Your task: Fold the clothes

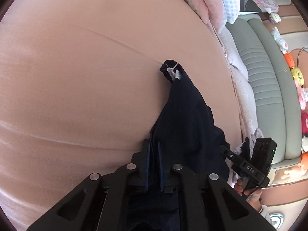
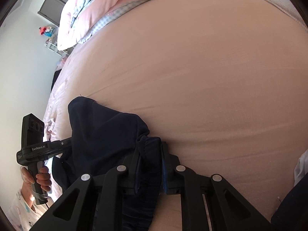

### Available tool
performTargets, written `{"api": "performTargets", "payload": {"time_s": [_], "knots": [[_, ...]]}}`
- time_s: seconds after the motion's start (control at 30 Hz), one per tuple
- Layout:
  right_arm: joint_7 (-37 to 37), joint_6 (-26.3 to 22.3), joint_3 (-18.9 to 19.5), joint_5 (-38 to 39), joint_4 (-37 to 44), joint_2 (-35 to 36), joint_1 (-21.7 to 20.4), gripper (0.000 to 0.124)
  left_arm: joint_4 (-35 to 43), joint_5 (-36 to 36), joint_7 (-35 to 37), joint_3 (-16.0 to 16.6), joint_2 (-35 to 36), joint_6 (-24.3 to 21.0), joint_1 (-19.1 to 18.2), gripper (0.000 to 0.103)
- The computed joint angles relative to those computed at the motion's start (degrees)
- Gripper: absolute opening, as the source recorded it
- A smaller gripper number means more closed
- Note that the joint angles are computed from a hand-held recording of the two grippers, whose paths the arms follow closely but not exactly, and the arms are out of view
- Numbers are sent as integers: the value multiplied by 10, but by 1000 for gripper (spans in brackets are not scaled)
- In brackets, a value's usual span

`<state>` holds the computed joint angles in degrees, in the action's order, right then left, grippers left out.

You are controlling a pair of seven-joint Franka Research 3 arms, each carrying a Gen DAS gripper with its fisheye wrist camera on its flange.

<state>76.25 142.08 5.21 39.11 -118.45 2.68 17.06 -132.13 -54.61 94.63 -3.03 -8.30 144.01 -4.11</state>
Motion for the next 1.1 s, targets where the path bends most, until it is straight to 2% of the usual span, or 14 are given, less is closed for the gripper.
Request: {"api": "performTargets", "payload": {"time_s": [0.07,0.13,0.23,0.33,0.43,0.67,0.8,1.1], "knots": [[1,6,1,-21,-2,-2,3,13,-3,-5,-1,-1,-1,7,0,5],[15,9,2,-48,-1,-3,7,13,-1,42,-30,-10,-2,18,1,5],[62,10,3,-128,7,-3,15,13,9,215,-130,-39,-5,38,4,5],[138,15,6,-279,21,3,33,13,27,395,-215,-59,-1,28,2,5],[190,14,8,-390,30,8,47,13,40,453,-243,-55,1,8,-9,5],[203,12,4,-440,34,8,49,13,18,418,-255,-28,-19,14,-19,4],[191,4,2,-435,44,14,44,13,4,375,-251,-15,-30,19,-24,5],[177,1,-1,-513,71,33,55,13,23,447,-276,-30,-27,-3,-19,5]]}}
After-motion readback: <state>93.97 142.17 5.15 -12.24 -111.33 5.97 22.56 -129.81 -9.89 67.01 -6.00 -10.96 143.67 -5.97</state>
